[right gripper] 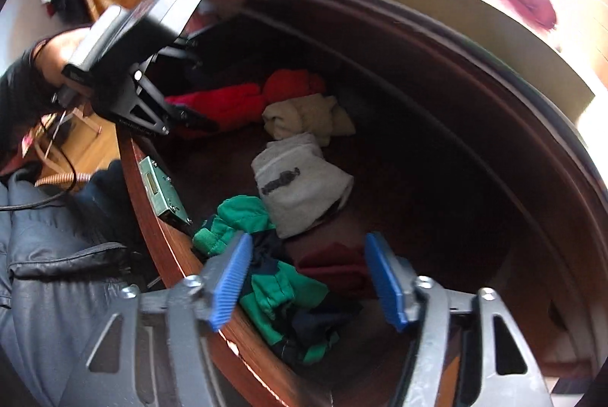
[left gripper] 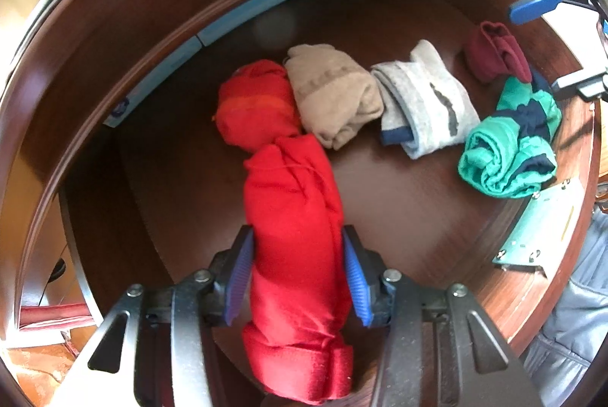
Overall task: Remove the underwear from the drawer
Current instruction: 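Grasp the rolled red garment with the left gripper, then grasp the green and navy garment with the right gripper while left holds red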
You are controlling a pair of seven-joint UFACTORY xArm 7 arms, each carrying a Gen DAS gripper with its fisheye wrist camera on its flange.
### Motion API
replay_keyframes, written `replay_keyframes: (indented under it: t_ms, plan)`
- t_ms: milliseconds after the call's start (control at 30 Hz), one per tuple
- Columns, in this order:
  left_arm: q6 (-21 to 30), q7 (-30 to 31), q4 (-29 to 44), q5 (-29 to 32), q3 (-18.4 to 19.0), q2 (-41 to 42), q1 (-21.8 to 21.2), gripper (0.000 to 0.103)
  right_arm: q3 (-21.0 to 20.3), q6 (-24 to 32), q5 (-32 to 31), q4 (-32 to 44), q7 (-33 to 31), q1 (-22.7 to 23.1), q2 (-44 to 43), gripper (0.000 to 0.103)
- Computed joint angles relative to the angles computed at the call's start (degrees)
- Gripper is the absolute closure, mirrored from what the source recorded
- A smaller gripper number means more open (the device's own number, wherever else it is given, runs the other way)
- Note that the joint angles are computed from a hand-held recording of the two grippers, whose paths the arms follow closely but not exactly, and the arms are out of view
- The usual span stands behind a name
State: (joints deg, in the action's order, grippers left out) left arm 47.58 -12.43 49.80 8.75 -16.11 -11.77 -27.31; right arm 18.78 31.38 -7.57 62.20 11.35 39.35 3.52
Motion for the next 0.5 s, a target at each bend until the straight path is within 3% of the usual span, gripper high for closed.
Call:
replay_keyframes:
  t_ms: [233, 500]
  plan:
    - [-0.56, 0.61, -0.32, -0.46, 0.26, 0.03, 0.03, 0.058, 0.66, 12.96, 7.14, 10.89, -11.44, 0.30, 7.66, 0.048]
    - [-1.06, 1.53, -0.85, -1.73, 0.65, -0.32, 0.11, 0.056, -0.73, 24.31, 7.96, 20.09, -13.35, 1.75, 14.82, 0.048]
